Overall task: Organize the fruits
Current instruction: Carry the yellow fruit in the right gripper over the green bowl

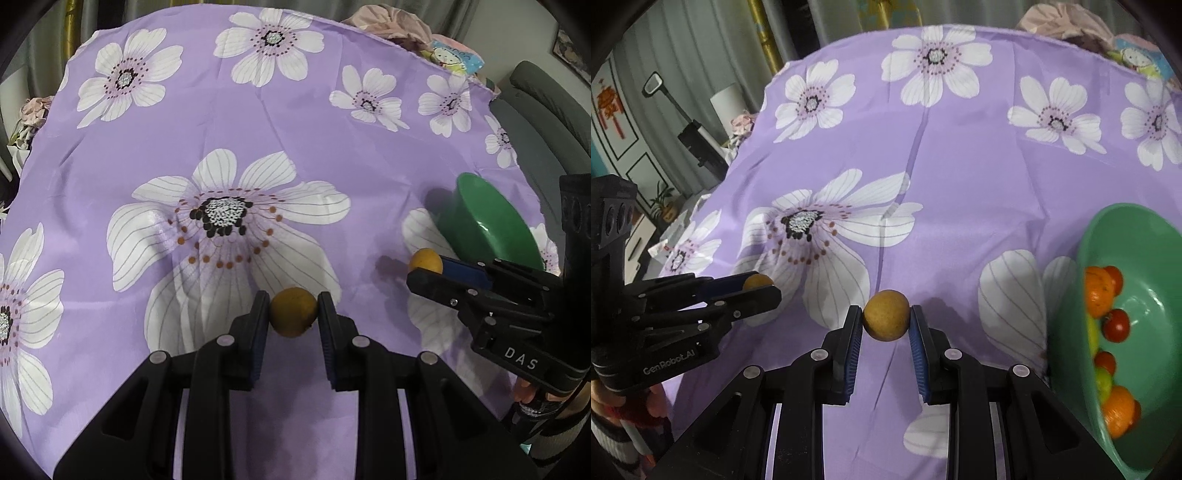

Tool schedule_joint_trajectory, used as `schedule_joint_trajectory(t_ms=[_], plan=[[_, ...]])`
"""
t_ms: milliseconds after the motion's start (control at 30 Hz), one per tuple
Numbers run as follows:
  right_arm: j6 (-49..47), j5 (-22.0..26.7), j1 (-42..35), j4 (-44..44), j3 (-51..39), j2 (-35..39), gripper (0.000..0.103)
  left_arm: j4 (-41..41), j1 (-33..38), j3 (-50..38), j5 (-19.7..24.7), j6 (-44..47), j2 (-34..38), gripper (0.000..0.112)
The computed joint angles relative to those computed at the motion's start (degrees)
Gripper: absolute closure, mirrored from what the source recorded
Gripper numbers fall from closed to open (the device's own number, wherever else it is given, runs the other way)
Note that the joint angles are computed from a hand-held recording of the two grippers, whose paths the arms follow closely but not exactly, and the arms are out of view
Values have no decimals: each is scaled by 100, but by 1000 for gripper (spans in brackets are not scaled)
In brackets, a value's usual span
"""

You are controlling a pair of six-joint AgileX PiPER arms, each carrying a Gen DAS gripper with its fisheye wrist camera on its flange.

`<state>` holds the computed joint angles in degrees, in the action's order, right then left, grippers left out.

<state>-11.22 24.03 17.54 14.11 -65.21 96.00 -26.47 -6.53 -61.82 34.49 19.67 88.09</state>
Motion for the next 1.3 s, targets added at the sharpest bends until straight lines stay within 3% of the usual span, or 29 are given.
schedule_joint_trajectory(t_ms=[633, 1300], plan=[[-226, -312, -70, 258, 968, -1079, 76, 291, -614, 180, 155, -422, -660, 86], [-2133, -416, -1044, 2230, 1510, -1682, 76, 1084, -1611, -736, 193, -1251, -148, 86]])
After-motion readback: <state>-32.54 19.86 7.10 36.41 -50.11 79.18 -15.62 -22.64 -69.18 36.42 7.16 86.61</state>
